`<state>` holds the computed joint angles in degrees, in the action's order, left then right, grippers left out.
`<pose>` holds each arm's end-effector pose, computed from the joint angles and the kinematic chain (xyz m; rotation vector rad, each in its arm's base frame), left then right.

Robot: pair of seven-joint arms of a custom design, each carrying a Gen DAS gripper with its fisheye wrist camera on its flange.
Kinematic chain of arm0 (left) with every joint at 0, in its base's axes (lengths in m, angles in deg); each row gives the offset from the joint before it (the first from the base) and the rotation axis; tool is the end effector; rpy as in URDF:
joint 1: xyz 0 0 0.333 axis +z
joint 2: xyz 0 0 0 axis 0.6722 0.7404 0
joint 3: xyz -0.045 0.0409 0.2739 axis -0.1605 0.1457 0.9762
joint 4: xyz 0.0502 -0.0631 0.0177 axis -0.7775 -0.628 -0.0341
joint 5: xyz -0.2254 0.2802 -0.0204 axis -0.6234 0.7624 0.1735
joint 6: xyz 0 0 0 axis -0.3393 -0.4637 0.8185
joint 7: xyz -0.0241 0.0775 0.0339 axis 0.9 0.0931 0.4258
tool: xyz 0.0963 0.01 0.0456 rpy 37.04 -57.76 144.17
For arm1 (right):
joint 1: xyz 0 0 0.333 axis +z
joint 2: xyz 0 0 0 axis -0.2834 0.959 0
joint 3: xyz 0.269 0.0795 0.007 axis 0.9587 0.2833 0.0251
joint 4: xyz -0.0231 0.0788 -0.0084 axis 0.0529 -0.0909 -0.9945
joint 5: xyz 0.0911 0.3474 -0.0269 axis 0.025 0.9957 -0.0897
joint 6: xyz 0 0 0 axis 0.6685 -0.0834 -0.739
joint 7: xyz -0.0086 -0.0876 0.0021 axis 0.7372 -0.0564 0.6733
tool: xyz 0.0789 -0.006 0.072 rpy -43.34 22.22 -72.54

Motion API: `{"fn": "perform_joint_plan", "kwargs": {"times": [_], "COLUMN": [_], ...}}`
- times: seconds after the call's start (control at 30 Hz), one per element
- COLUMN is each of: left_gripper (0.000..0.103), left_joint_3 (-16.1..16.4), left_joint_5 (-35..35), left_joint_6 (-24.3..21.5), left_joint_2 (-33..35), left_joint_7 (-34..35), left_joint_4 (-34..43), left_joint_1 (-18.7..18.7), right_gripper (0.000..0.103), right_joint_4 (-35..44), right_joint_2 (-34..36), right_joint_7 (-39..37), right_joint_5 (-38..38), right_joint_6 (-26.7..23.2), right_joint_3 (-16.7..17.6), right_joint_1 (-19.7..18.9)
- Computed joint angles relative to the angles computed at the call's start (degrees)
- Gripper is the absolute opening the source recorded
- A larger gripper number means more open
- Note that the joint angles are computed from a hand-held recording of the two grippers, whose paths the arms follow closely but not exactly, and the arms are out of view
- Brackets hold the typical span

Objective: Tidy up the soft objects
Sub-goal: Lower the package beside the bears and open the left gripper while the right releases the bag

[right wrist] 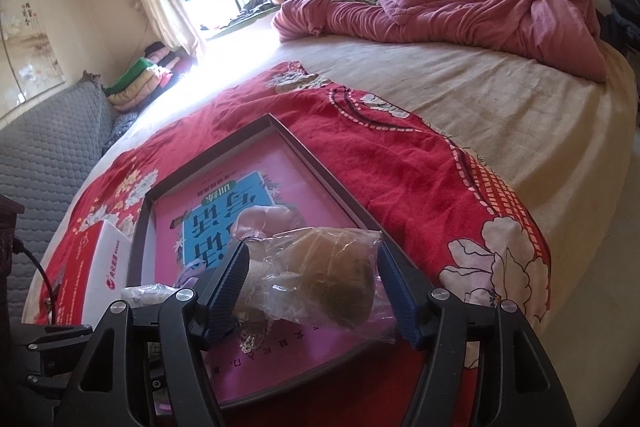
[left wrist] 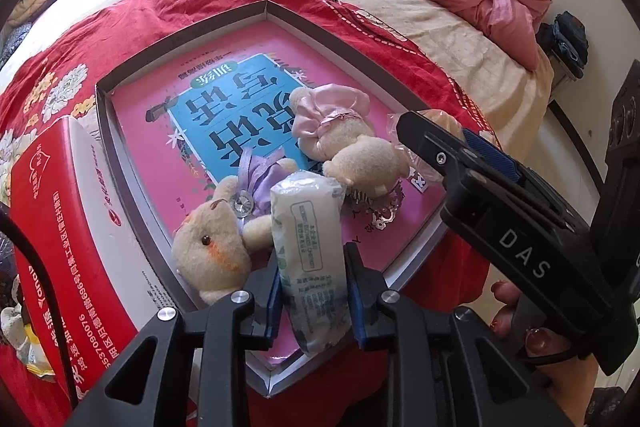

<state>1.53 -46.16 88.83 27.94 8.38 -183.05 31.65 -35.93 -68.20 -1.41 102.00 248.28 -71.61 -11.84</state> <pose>0.5656 -0.1884 0.3525 -2.2151 1.8429 -0.5336 0.6045 0.1250 0.3541 -1.8666 1.3766 -0.2388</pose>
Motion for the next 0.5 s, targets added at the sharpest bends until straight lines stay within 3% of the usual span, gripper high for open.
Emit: {"fn": "perform_joint_plan", "kwargs": {"times": [0.2,0.37,0.5], "left_gripper": [0.037,0.042,0.054], "left_joint_3": [-0.06,0.08,0.2], "left_joint_5": [-0.47,0.41,1.78], "left_joint_6": [0.84,0.32,0.23], "left_joint_2": [-0.75,-1.15,-2.05], "left_joint_7": [-0.03,-0.72,-1.68], "left_joint_4": [-0.67,-0.69,-1.21], "left_joint_1": [0.09,-0.27,-0.7], "right_gripper": [0.07,0.071,0.071], "right_joint_4": [-0.43,-0.29,-0.52], "right_joint_2": [-1.19,-1.78,-2.2], "right_joint_7": [-4.53,-6.84,-7.47], "right_joint_5": [6.04,10.3,10.74], "right_joint_6": [1.83,1.8,1.83], "right_joint_3": [1.05,-0.13,-1.01], "right_joint_1": [-0.94,-0.26,0.67]}}
